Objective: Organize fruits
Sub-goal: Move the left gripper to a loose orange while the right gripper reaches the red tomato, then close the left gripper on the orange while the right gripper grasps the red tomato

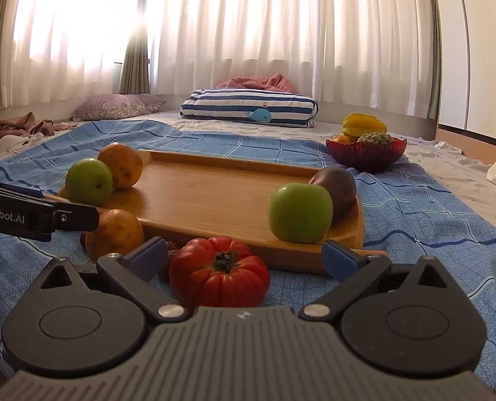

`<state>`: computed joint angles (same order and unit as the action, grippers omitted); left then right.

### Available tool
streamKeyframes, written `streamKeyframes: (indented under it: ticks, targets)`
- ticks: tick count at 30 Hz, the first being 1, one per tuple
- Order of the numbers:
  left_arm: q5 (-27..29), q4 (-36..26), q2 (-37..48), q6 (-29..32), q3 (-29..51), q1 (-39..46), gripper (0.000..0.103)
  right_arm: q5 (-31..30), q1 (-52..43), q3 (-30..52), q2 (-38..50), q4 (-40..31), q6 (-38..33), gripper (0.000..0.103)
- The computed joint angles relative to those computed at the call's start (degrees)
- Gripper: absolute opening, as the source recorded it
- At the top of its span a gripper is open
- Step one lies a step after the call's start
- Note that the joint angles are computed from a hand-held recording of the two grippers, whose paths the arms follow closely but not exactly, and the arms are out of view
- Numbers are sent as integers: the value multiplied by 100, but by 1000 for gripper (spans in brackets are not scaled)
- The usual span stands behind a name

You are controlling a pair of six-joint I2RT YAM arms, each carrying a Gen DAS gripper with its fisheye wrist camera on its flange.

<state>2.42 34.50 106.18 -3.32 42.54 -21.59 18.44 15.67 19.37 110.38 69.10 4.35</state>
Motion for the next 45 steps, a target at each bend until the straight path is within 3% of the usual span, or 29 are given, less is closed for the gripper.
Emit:
streamKeyframes:
  ticks: [8, 22, 45]
  targets:
    - [139, 134, -56, 229, -187, -167, 99, 121, 97, 62, 166, 82, -191, 103]
    - [439, -85, 54, 251, 24, -348, 54, 17, 89, 153, 341, 90, -326, 103]
    - [62, 53, 404, 565, 245, -605, 51, -500, -140, 270, 406, -160, -205, 95]
